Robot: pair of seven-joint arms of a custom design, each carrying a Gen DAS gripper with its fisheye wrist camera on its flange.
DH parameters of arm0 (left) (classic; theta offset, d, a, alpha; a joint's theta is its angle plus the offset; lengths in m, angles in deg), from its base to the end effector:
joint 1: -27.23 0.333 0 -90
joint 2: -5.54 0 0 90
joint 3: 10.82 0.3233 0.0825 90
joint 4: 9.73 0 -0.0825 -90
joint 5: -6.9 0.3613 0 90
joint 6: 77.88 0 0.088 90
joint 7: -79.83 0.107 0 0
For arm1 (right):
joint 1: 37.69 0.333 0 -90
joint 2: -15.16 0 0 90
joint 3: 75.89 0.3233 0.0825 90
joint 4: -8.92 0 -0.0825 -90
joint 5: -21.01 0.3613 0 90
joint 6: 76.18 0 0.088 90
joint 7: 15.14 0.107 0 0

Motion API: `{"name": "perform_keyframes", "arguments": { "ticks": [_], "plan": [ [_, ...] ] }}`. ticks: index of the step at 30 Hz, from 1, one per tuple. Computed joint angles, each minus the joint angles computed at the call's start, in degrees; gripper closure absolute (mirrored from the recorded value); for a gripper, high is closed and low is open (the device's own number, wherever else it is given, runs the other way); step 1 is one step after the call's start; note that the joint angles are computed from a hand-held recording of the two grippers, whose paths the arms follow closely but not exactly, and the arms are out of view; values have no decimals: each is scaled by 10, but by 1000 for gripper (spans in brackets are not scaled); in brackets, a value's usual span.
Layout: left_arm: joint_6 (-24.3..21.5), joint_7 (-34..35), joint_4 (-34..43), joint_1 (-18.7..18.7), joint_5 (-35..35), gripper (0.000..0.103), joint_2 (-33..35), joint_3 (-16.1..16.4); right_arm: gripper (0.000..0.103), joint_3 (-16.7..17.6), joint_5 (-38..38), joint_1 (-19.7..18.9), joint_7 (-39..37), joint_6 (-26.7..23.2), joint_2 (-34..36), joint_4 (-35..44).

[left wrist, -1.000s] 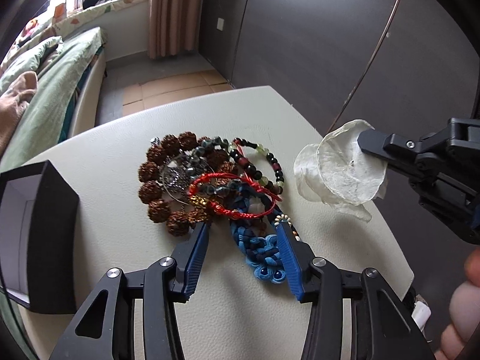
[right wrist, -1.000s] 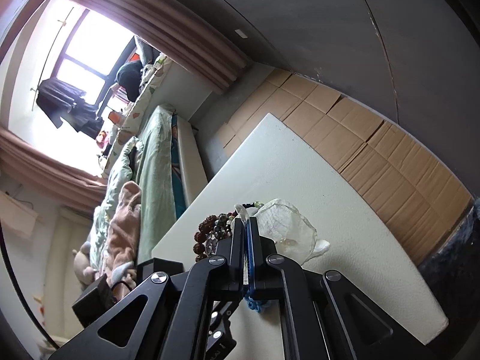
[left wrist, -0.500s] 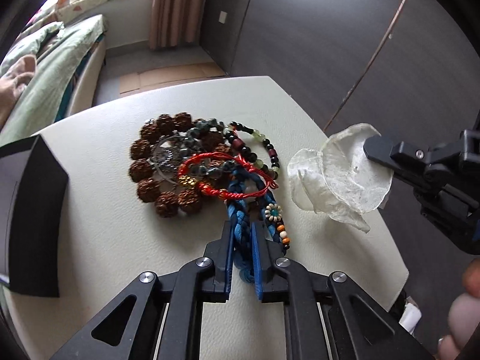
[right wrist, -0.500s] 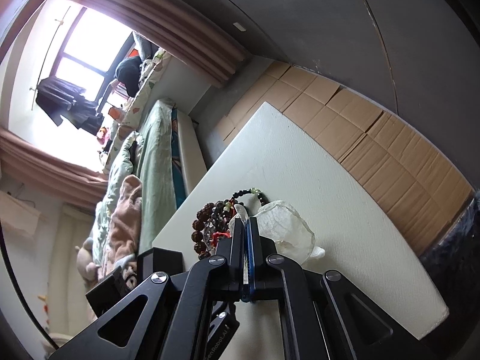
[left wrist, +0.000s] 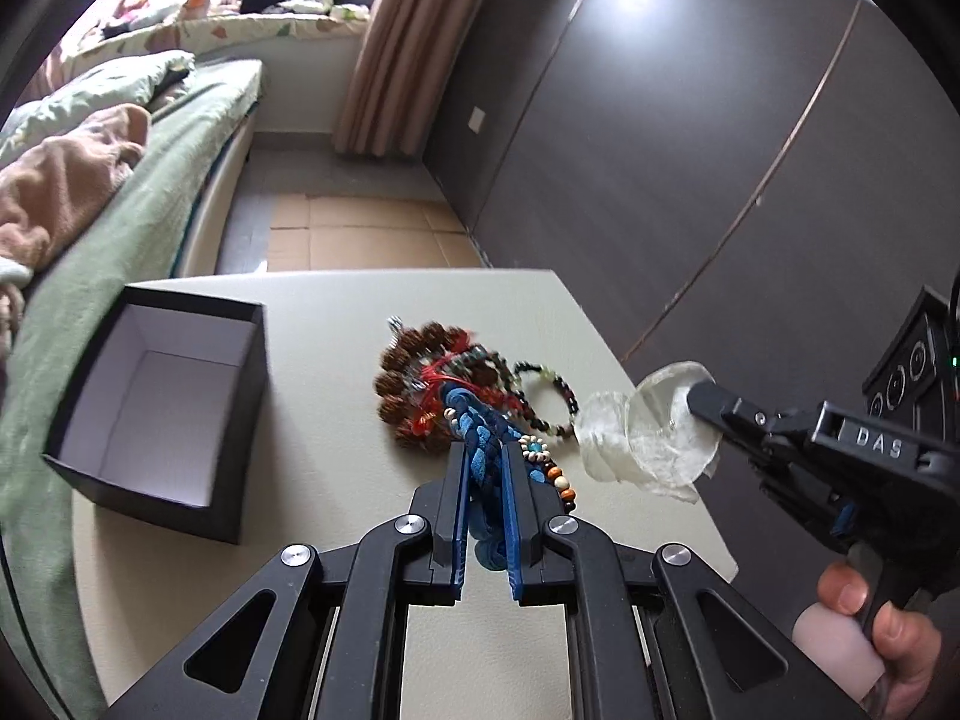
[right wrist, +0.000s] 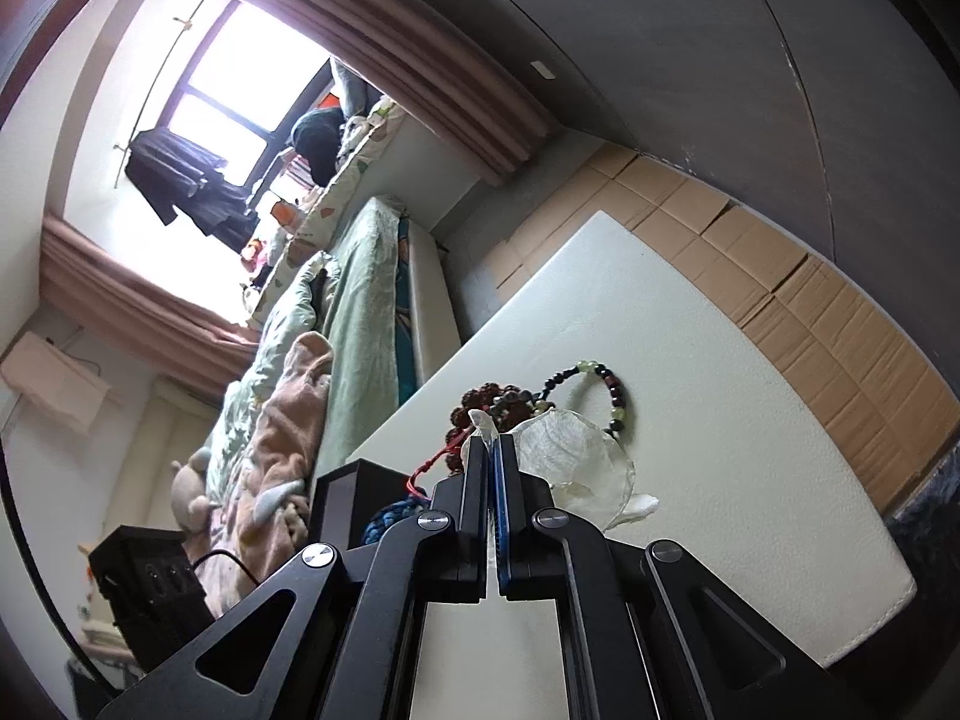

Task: Organize jewelry
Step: 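Carry both items into the black box and open both grippers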

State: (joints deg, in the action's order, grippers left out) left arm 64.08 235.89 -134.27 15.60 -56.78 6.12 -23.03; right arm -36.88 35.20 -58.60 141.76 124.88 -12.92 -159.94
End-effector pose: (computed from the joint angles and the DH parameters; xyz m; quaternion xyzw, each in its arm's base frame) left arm 0.4979 -0.2164 0.4367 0.3642 -0.8396 0.4008 0.0418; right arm 0.3457 0.0867 0.4212 -0.2323 0.8436 -0.1529 0.4593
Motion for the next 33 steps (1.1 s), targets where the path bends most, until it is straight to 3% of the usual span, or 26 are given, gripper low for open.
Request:
{"name": "perform_keyframes", "arguments": {
  "ticks": [6, 14, 21, 25, 27, 29, 33],
  "plan": [
    [-6, 13, 11, 22, -41, 93, -2, 17, 99, 61, 23, -32, -20, 44, 9, 19],
    [6, 14, 37, 52, -78, 93, 13, 29, 99, 116, 65, -62, -120, 98, 80, 86],
    [19, 1, 56, 71, -84, 93, 31, 30, 99, 185, 103, -107, -277, 100, 181, 182],
    [20, -5, 69, 81, -91, 93, 40, 29, 99, 242, 183, -132, -433, 98, 267, 256],
    [25, -10, 75, 85, -93, 93, 45, 29, 99, 233, 234, -101, -524, 100, 318, 295],
    [30, -21, 79, 89, -91, 93, 50, 28, 99, 200, 264, -55, -587, 98, 359, 334],
    [32, -55, 100, 95, -72, 93, 72, 26, 99, 152, 254, -13, -602, 70, 399, 379]
  ]
}}
